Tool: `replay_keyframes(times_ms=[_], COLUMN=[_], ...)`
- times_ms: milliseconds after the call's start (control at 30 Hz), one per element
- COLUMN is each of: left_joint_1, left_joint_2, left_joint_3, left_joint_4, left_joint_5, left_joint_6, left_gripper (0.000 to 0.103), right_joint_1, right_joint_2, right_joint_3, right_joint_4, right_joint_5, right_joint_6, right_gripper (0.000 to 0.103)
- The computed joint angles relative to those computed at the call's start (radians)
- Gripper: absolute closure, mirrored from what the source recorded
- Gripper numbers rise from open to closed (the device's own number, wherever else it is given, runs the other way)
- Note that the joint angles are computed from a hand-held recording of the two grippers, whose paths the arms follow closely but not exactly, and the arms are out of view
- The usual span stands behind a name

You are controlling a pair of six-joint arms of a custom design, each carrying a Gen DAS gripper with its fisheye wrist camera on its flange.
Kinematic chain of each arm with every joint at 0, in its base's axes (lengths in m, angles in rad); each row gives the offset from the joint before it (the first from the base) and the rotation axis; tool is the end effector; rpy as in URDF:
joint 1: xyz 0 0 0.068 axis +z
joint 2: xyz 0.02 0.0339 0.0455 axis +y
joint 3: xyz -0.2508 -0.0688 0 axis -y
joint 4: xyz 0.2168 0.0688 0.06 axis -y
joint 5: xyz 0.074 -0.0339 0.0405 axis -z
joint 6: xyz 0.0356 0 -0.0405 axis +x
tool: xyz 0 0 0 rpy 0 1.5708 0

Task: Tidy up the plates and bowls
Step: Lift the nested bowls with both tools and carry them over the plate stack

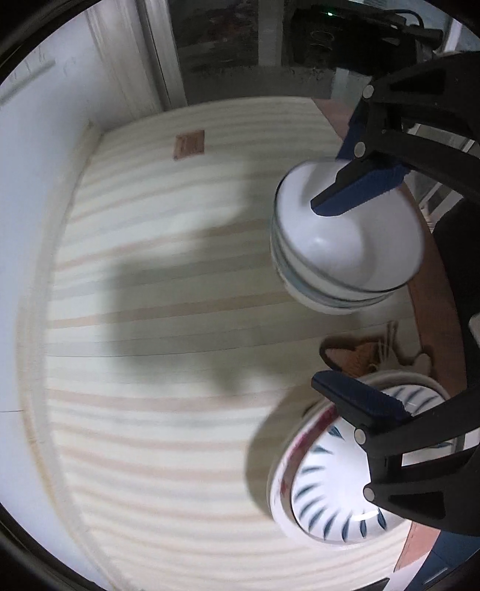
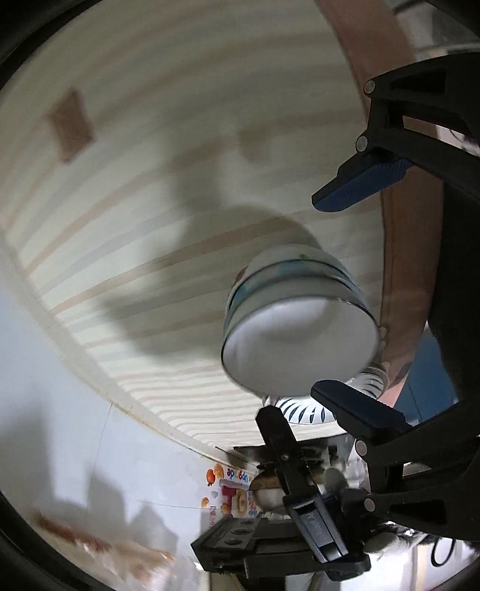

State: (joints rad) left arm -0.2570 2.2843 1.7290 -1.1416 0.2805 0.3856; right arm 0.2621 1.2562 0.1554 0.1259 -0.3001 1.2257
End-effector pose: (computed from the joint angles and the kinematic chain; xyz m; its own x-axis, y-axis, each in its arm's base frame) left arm 0.3712 -0.1077 0.1325 -0.8098 0.5865 0.0132 0.5560 0.7745 -0.3018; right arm 0.1467 0.0502 0.0965 -0.6542 0.7553 0.0404 0.6143 0.4994 0.6109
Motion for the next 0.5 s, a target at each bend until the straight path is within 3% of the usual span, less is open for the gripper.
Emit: replay_keyframes(times_ms=[100,200,300,367,433,500], left_joint_1=[-0.012,-0.026,-0.035,-0.036,-0.033,-0.037], left_joint_2=[0.11,0.193,0.24,0.265,0.264,0.242], left_joint_3=[0.082,0.142,0.168,0.176,0.164,0.131], left_joint_4=[-0.044,-0.091,-0.113,-0.124,-0.12,-0.091], left_joint_5=[0.013,0.027,0.043,0.071,0.097,0.096], left_joint_6=[-0.007,0.003,0.018,0.032,0.039,0.045], left_gripper=[0.019,0.025,0.035,0.042,0.044,0.044], right_joint_1=[-0.045,-0.059,-0.065,-0.067,-0.079,-0.082], right_joint_2=[0.293,0.562,0.739,0.815,0.887,0.933], right_joint_3=[-0.053,-0.041,-0.018,-0.003,0.011,0.032], right_joint_4=[0.365,0.622,0.779,0.845,0.907,0.924], right_joint_5=[-0.078,-0.135,-0.166,-0.181,-0.205,-0.213], right_joint_6=[-0.024,-0.051,-0.059,-0.053,-0.058,-0.061], right_gripper=[0.008,0.008,0.009,0.014,0.03,0.037])
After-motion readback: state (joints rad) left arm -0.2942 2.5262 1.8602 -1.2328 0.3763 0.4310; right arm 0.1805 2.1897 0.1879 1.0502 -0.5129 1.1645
